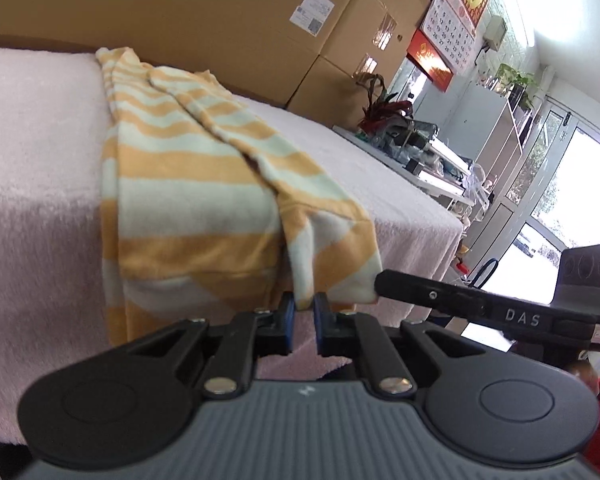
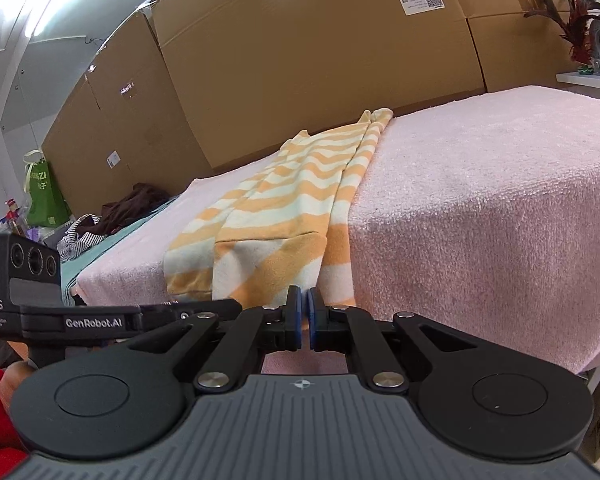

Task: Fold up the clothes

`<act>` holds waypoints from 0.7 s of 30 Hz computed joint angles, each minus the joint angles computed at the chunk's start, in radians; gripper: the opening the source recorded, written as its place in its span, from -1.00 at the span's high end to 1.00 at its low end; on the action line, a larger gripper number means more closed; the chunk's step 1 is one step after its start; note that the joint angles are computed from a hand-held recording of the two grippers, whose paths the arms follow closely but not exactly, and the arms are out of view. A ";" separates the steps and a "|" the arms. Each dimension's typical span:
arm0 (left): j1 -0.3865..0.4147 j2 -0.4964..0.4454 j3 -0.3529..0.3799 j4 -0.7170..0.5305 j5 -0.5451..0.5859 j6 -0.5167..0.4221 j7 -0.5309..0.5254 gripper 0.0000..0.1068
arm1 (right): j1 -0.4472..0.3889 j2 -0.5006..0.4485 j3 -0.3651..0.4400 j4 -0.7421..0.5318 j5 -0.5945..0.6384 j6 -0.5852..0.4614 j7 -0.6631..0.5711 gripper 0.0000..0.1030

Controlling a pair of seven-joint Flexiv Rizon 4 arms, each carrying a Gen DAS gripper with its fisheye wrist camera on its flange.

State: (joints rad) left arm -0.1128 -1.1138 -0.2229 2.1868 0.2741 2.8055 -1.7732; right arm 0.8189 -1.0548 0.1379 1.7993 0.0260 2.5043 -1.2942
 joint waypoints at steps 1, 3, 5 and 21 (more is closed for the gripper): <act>-0.010 0.003 0.005 0.001 -0.008 0.000 0.010 0.86 | 0.001 0.003 -0.002 0.003 -0.001 -0.011 -0.002 0.98; -0.027 0.008 0.013 0.004 -0.027 0.004 0.029 0.86 | 0.006 0.007 -0.006 0.008 0.003 -0.035 -0.005 0.98; -0.035 0.011 0.020 0.008 -0.044 0.018 0.041 0.69 | 0.004 0.004 -0.004 0.008 0.003 -0.037 -0.004 0.98; 0.063 0.035 -0.034 -0.018 0.105 -0.018 -0.061 0.96 | -0.031 0.004 0.008 -0.027 -0.041 -0.012 0.029 0.92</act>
